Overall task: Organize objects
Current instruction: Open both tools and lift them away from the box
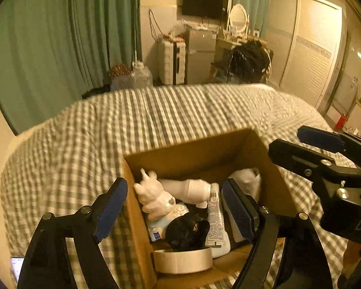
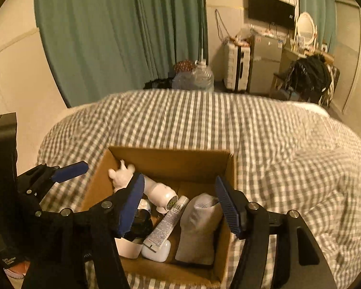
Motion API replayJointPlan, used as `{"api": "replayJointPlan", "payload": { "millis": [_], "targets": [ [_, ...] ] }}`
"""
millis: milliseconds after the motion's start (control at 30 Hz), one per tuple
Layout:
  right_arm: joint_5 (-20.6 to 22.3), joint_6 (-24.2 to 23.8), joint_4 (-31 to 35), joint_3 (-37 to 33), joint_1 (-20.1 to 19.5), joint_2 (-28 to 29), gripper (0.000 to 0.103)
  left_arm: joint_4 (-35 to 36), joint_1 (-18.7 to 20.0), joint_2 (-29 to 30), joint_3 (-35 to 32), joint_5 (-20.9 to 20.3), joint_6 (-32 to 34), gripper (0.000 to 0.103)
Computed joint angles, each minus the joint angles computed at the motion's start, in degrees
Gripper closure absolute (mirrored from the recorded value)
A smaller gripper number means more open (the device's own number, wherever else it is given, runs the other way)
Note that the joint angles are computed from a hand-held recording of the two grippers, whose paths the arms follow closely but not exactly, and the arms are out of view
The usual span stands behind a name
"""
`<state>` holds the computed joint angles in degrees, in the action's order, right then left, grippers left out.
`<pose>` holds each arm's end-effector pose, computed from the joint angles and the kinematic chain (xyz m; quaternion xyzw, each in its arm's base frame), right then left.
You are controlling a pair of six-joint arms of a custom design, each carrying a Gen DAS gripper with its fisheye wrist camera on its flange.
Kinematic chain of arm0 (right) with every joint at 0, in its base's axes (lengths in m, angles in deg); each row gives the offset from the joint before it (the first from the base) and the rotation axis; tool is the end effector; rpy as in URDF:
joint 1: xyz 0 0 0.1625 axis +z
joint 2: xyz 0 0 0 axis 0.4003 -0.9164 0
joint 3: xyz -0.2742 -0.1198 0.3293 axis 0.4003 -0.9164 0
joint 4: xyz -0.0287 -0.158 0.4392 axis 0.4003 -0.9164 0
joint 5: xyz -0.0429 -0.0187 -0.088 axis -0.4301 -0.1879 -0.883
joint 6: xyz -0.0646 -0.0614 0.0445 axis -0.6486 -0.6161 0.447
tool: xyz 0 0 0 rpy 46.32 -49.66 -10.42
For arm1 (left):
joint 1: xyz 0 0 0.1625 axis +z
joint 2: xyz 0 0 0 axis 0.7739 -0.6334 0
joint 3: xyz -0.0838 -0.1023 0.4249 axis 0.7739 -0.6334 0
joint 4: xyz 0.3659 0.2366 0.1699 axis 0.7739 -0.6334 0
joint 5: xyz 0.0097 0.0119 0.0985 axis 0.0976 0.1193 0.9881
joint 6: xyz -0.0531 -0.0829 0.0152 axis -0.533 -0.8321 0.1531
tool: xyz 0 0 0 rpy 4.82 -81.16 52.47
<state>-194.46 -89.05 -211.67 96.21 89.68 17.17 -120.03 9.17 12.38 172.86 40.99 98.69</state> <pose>0.4217 -0.7776 0.1234 0.2671 -0.8773 0.3034 0.2588 -0.1916 -0.7421 0.3414 0.1830 0.8645 -0.3312 0.3308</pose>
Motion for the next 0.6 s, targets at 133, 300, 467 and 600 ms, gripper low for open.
{"api": "replayJointPlan", "payload": {
  "millis": [133,300,467,600],
  "targets": [
    [0.1,-1.4,-4.6,3.2,2.0,-3.0,0.030,-2.0,-2.7,-2.6,1.3,1.1,0.6,0.011],
    [-1.4,-3.7,-10.6,6.7,4.9,-6.0,0.018,-7.7,-6.9,-6.3,4.0,2.7,3.8,0.006],
    [-3.1,-4.3,-14.4,9.9,7.6,-9.6,0.016,-10.9,-10.8,-9.6,6.5,5.5,5.9,0.003],
    [-4.9,-6.0,-18.9,12.5,9.8,-12.0,0.011,-12.9,-13.4,-12.0,8.7,7.9,7.4,0.002]
  ]
}}
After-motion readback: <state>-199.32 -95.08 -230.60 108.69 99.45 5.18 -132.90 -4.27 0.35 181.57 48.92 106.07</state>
